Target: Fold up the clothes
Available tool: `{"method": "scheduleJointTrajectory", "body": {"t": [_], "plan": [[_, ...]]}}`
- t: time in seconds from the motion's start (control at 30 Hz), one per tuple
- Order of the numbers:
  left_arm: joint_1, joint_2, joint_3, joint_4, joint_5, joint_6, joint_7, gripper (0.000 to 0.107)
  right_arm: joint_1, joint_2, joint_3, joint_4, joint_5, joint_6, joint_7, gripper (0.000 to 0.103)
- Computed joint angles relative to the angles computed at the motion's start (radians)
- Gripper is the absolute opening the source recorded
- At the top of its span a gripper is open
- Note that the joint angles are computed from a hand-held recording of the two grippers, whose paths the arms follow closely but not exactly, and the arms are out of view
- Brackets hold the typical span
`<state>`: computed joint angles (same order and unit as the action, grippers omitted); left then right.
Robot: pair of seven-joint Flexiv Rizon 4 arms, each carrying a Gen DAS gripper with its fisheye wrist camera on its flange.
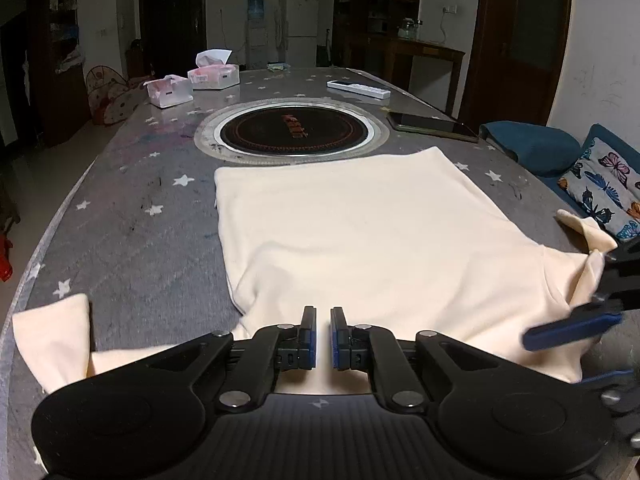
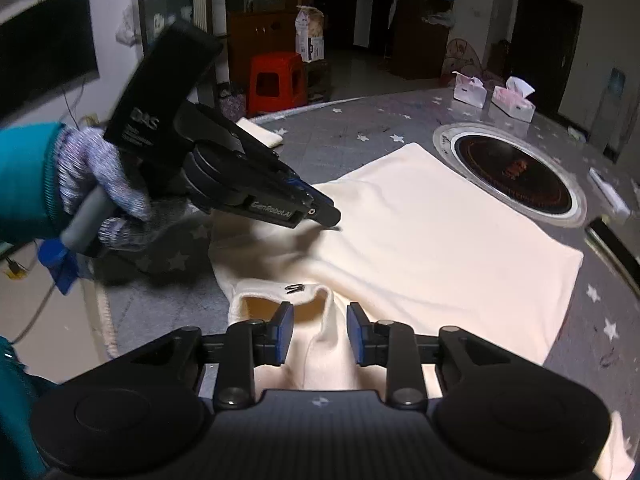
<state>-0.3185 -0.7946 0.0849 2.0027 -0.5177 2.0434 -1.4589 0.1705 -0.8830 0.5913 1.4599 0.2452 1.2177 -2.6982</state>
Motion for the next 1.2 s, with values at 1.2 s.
{"method": "scheduleJointTrajectory", "body": {"t": [1.2], "plan": [[0.071,-0.020,-0.130,-0.069,0.174,-0.003,-0.012,0.012,-0.083,0.024,-0.050,0.034,0.111,0.025,0.156,0.006]]}}
